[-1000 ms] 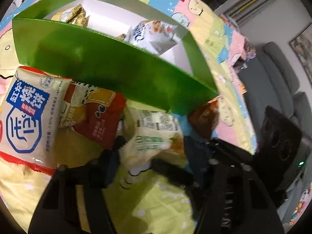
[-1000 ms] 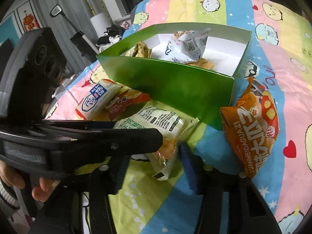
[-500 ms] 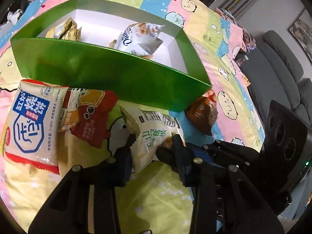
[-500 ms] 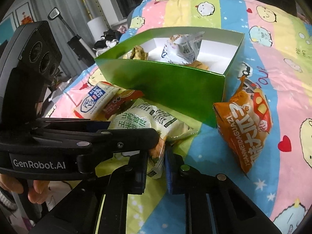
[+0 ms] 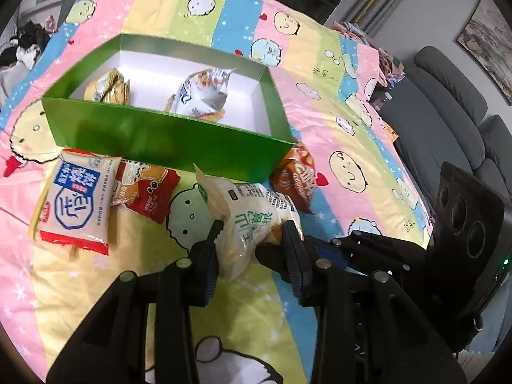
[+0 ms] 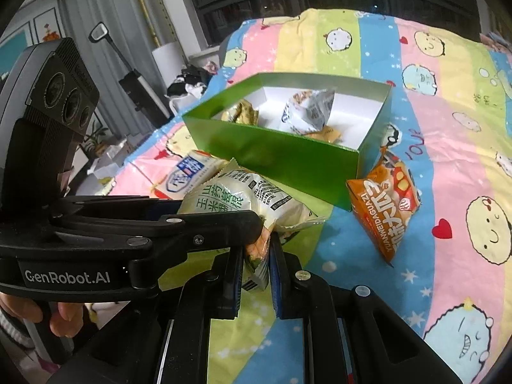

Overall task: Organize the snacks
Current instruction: 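Lift the corn snack bag and carry it over the green box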

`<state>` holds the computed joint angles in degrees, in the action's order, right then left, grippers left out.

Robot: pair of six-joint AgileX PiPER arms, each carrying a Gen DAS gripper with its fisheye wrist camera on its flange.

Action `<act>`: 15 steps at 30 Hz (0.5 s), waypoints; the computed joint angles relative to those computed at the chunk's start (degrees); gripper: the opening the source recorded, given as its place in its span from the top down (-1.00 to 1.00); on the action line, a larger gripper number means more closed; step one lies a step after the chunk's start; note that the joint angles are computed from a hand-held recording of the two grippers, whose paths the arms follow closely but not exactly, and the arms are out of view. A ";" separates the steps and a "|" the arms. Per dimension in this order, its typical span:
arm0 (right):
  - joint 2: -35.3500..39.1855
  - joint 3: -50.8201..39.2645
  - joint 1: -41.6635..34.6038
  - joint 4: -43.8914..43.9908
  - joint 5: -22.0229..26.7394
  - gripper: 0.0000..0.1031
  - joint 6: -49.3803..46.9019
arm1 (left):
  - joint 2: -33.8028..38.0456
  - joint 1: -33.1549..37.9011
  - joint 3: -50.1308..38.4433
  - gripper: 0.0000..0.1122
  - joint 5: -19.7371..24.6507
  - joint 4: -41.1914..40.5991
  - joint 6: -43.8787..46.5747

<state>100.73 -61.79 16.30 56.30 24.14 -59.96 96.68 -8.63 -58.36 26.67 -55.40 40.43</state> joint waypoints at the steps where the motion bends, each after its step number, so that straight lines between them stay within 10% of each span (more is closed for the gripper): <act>1: -0.74 0.40 0.19 0.01 -0.16 0.68 0.06 | -0.72 -0.01 0.55 0.36 -0.26 0.06 0.07; 15: -8.64 3.05 2.11 2.49 -2.19 0.68 -2.39 | -10.64 -2.45 3.75 0.35 -4.76 5.49 -4.84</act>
